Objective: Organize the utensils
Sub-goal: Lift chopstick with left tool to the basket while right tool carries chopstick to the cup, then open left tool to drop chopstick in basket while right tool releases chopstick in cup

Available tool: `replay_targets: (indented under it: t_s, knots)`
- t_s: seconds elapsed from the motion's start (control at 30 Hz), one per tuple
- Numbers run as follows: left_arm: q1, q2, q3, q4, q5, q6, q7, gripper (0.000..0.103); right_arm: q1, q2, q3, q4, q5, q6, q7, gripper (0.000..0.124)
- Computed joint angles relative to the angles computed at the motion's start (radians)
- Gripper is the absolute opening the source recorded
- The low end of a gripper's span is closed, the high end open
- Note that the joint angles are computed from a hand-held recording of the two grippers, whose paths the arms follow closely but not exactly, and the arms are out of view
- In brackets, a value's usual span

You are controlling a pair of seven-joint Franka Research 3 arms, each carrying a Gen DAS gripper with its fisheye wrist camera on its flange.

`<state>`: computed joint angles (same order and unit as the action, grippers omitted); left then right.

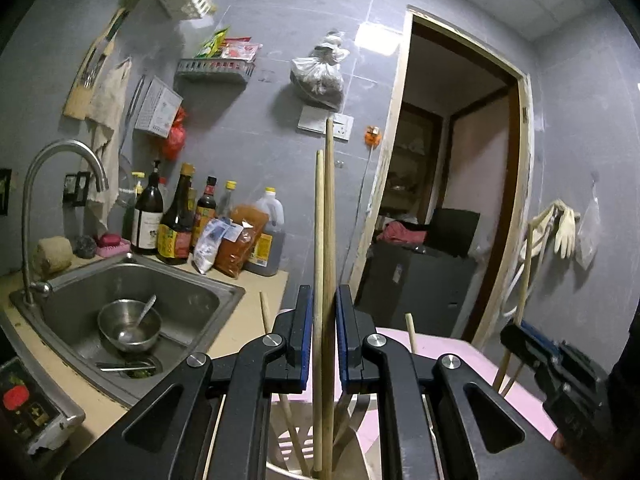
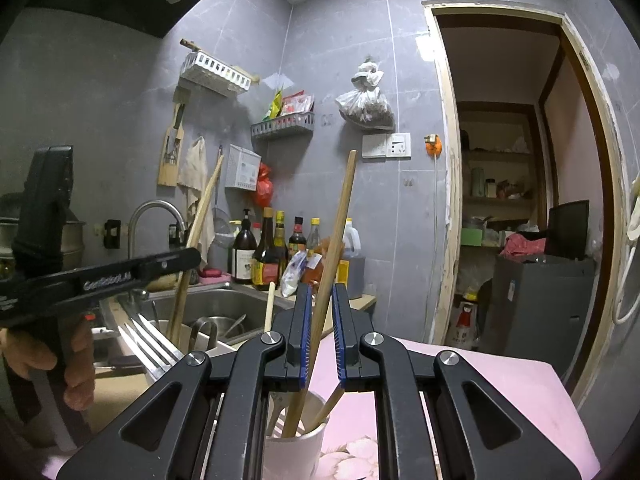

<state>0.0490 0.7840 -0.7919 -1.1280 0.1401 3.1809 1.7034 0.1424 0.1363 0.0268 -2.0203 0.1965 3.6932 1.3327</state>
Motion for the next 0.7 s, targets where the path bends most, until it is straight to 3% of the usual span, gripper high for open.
replay_targets:
  t_s: [0.23, 0.43, 0.57, 0.7]
  knots:
    - [-0.005, -0.052, 0.051, -0.061, 0.011, -0.002, -0.009, 0.008, 0.002, 0.005, 0.000, 0.009, 0.004, -0.022, -0.008, 0.008]
    - [0.061, -0.072, -0.022, -0.129, -0.008, -0.014, -0.004, 0.009, -0.002, -0.001, 0.003, 0.002, -0.005, -0.034, -0.002, 0.010]
    - [0.098, -0.091, -0.058, -0.164, -0.033, -0.041, 0.021, 0.021, -0.009, -0.006, 0.006, -0.003, -0.029, -0.030, 0.022, 0.020]
    - [0.126, -0.105, -0.089, -0.196, -0.062, -0.031, 0.046, 0.021, -0.005, -0.013, 0.005, -0.009, -0.022, -0.021, 0.026, 0.021]
